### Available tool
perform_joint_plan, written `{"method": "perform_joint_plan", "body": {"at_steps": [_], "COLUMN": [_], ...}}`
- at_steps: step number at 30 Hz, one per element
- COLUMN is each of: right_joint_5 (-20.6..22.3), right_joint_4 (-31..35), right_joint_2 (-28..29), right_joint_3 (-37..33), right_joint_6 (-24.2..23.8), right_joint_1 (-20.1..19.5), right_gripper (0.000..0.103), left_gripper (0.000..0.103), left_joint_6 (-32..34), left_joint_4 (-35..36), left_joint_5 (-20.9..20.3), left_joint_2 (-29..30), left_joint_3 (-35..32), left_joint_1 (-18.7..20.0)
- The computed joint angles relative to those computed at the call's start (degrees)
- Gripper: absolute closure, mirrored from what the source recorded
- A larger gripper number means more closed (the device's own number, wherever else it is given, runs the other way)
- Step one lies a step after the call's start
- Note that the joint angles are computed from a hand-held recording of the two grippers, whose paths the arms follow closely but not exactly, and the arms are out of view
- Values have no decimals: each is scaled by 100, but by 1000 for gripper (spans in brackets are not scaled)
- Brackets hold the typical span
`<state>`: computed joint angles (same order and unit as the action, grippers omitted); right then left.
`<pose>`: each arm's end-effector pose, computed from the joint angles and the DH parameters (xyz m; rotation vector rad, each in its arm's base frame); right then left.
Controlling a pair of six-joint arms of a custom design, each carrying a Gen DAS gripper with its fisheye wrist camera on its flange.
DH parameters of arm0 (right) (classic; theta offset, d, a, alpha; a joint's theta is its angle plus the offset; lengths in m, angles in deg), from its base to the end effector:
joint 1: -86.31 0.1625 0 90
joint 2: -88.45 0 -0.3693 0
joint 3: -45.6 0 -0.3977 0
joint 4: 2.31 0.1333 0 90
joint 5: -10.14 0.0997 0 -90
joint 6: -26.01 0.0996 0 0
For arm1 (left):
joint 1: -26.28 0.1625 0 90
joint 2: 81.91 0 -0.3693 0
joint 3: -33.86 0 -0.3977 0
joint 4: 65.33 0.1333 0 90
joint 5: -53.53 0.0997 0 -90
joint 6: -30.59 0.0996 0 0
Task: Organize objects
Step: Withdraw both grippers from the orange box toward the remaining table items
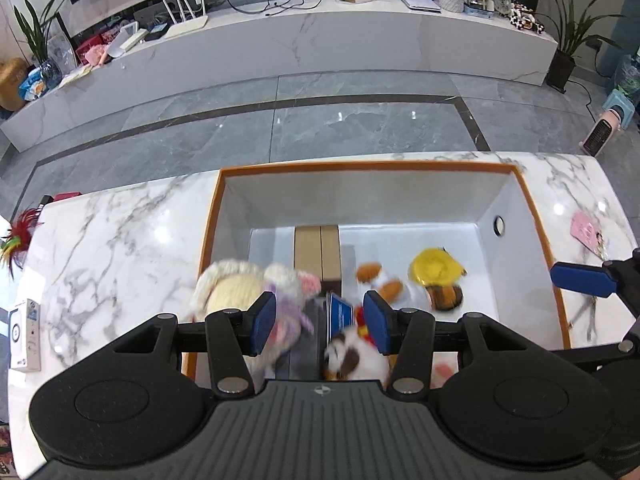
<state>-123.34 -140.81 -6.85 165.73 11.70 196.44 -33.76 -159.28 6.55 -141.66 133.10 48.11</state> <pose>0.2147 -0.3975 0.3371 0.5086 -2.3050 0.5399 -0.4188 -0.3846 0.1114 0.3576 2.2301 -0.5193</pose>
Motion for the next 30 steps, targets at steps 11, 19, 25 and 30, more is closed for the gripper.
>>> {"method": "perform_joint_plan", "body": {"at_steps": [11, 19, 25, 30], "right_joint_5": [-55, -33, 143, 346], "right_joint_4": [808, 1715, 2284, 2536], "right_joint_2": [-1275, -2559, -3658, -4508], "right_joint_3": [839, 1692, 2280, 2800], "right_joint_6": [696, 1310, 1522, 1334], "right_joint_1": [633, 925, 943, 881], "right_gripper": [17, 17, 17, 16], "left_gripper": [46, 46, 45, 45], "left_joint_6": [-972, -1605, -2130, -2536], "left_joint_4": [306, 361, 277, 144], "left_joint_5": [-258, -780, -1191, -1546], "left_joint_2": [-752, -1116, -1476, -1677], "left_joint_3": [841, 1501, 2090, 2552], "left_joint_1": [-1080, -1903, -2460, -2832]}}
